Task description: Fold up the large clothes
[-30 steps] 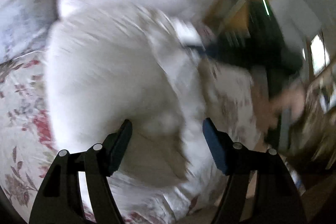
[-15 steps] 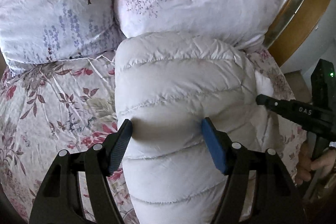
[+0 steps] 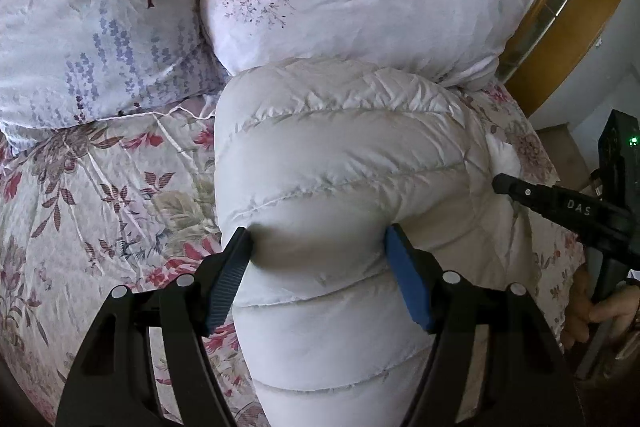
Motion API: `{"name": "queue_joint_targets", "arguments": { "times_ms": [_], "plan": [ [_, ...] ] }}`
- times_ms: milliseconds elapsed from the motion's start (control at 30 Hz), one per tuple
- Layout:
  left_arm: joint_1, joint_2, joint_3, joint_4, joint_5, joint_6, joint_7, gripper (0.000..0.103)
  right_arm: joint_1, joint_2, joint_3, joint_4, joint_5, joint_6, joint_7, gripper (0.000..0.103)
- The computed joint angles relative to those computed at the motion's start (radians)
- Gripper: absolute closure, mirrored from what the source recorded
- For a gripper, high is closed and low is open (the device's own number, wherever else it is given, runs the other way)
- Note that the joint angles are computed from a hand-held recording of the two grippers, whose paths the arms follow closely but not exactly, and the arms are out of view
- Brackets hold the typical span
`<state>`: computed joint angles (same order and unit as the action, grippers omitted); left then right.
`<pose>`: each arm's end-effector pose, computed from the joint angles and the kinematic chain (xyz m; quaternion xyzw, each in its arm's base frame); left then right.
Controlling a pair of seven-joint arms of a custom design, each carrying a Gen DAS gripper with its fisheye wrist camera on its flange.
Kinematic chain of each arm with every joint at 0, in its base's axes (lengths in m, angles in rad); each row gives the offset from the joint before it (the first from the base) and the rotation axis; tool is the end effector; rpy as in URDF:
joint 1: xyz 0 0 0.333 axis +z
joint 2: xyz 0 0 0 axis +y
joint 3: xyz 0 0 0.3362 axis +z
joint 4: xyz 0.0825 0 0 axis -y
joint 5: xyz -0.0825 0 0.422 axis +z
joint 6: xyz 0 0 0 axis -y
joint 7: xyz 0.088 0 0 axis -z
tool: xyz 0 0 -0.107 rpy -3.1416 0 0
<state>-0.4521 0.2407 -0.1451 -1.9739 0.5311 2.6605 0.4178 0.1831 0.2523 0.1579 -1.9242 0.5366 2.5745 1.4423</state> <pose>0.5490 -0.3849 0.3929 -0.7307 0.6285 -0.2305 0.1342 0.6445 0.2132 0.4007 -0.6986 0.6599 0.0387 0.2738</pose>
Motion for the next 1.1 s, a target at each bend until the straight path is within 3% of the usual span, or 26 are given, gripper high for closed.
{"name": "queue_joint_targets", "arguments": {
  "times_ms": [333,600,800,900,1100],
  "plan": [
    [0.014,0.046,-0.018,0.036,-0.116,-0.005,0.139,0.033,0.022,0.028,-0.04,0.017,-0.204,-0.041,0.155,0.091],
    [0.004,0.085,-0.006,0.068,-0.197,-0.013,0.223,0.033,-0.001,0.053,-0.033,0.029,-0.238,-0.073,0.167,0.09],
    [-0.024,0.028,0.051,0.011,-0.112,0.106,0.12,0.041,-0.023,0.034,-0.023,-0.008,-0.189,-0.037,0.159,0.089],
    [0.004,0.05,0.028,0.04,-0.145,0.066,0.155,0.042,-0.027,0.019,-0.019,-0.031,-0.16,-0.005,0.138,0.09],
    [0.005,0.13,0.015,0.123,-0.201,-0.007,0.244,0.041,0.001,0.059,-0.047,0.012,-0.277,-0.048,0.201,0.089]
  ]
}}
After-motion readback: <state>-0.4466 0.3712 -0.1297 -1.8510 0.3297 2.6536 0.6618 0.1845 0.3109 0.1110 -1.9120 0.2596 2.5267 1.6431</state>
